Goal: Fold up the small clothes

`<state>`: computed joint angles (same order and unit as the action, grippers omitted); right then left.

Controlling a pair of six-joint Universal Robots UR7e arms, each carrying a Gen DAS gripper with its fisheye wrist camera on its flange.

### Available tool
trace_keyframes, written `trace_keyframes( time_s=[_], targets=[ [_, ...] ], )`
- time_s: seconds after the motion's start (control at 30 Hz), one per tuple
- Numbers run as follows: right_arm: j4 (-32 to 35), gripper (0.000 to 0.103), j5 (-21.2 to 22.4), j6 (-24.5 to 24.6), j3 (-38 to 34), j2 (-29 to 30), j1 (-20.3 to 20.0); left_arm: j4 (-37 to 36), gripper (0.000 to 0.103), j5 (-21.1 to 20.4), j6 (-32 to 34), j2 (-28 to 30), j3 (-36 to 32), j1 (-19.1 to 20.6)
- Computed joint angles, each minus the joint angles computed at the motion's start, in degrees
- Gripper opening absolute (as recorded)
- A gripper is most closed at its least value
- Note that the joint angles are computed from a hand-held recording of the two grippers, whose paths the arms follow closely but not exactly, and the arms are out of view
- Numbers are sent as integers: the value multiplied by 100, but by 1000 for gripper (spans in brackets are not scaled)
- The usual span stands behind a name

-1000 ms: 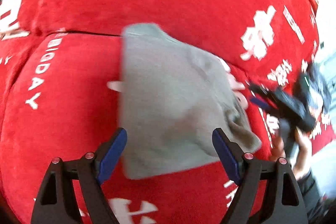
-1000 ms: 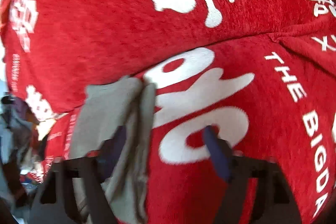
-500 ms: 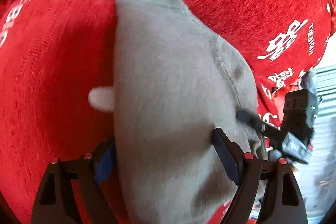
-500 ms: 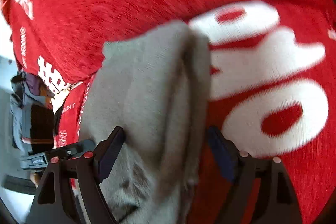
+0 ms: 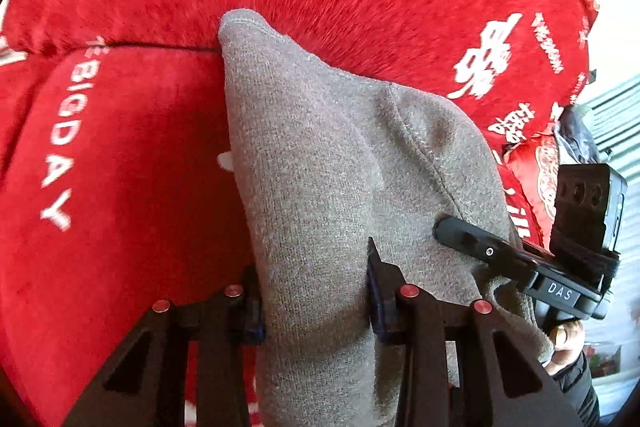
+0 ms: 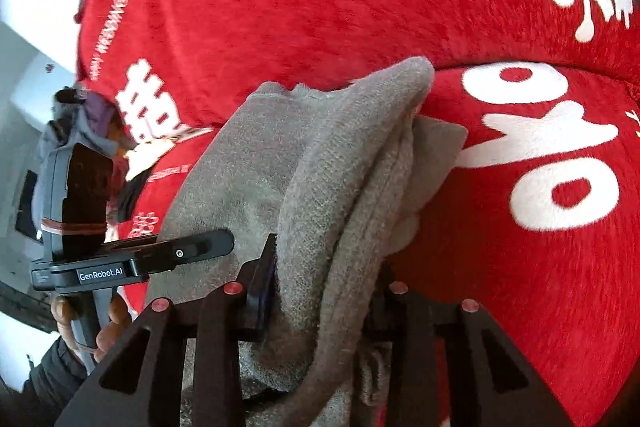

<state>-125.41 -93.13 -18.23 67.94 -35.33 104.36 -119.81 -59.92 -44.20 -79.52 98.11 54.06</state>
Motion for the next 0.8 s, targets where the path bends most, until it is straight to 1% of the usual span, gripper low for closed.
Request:
trace_keyframes(
  time_s=[0.07,0.13,0.33,0.43,0.6,0.7,0.8],
  targets=[
    [-149,36,86,-27,324,-230,68,172,38,142,-90,-211,116,-181],
    [-299,36,82,-104,663,-471,179,366,38,259,-271,-492,299,-390],
    [-737,36,51,-137,1402,-854,520,858,38,490,-832,-1211,798,-948],
    [-955,36,0,-221,1806,-1048,617,1119,38,606,-1152,-1551,1081,-1206],
    [-1284,36,-98,-313,2316,-1200,655,1263,38,730,-1543,-1906,1559,-1409],
    [-1604,36,-229,-439,2647,-1247,650,1219,38,762,-1597,-2030,1833,-1433],
    [-1989,36,-324,-473,2986,-1290,620,1044,38,738,-1508,-2129,2088,-1405]
  ],
)
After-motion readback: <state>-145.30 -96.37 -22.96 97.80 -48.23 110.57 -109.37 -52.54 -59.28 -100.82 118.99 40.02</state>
